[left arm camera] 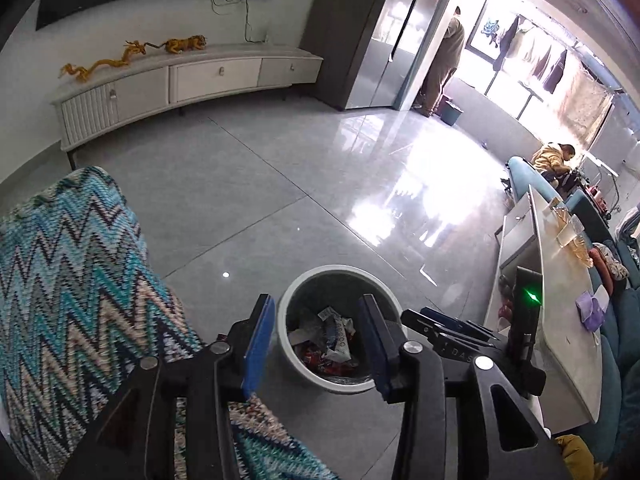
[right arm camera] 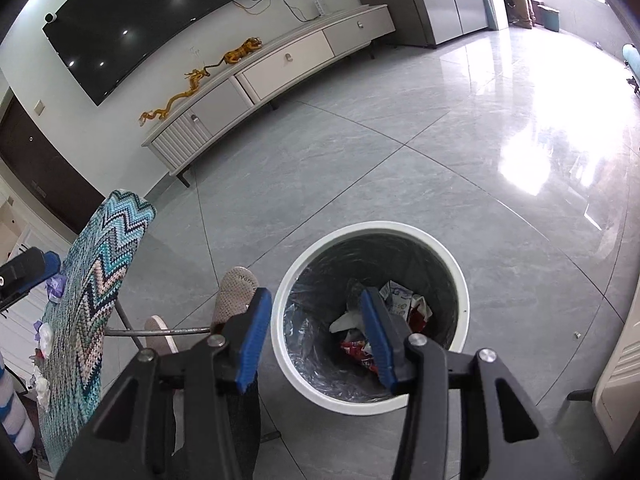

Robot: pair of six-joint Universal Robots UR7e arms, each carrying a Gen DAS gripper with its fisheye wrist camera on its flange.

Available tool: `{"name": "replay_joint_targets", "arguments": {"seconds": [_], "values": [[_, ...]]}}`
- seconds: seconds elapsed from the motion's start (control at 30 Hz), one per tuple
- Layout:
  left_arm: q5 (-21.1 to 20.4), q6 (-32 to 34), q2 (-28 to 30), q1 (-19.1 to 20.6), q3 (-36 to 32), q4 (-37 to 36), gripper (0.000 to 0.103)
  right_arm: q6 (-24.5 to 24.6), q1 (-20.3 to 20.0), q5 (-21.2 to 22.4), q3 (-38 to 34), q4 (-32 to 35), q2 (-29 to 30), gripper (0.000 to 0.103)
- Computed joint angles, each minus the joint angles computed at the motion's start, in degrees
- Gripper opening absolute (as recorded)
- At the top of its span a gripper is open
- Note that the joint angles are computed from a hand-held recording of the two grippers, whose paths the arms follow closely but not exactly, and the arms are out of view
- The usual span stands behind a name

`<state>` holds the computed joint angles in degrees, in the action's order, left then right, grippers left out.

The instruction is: Collect trash

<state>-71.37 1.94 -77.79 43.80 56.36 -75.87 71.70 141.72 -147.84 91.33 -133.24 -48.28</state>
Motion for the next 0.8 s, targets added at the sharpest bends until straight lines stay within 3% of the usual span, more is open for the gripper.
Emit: {"name": "replay_joint_targets", "arguments": {"seconds": [0.23,0.5,0.67,0.8], "values": [[11.4,2.7,-3.4,0.1,4.1,-7.7,0.058,-5.3,-1.2,3.4,2.2,-9.2,1.9,0.045],[22.0,11.5,-9.3,1.2,15.3,-25.6,0.064,-20.7,-7.4,11.3,-4.2,-15.9,8.8,0.045],[24.0,17.8,-12.3,1.4,21.6,-36.6,0.065,-29.9,-12.0,16.3,-12.7,-17.7,15.5,0.045],[23.6,19.6,-13.5,1.6,24.0,-40.4,0.066,-33.5,-15.4,19.1,-20.6,-17.3,21.6,0.045]]}}
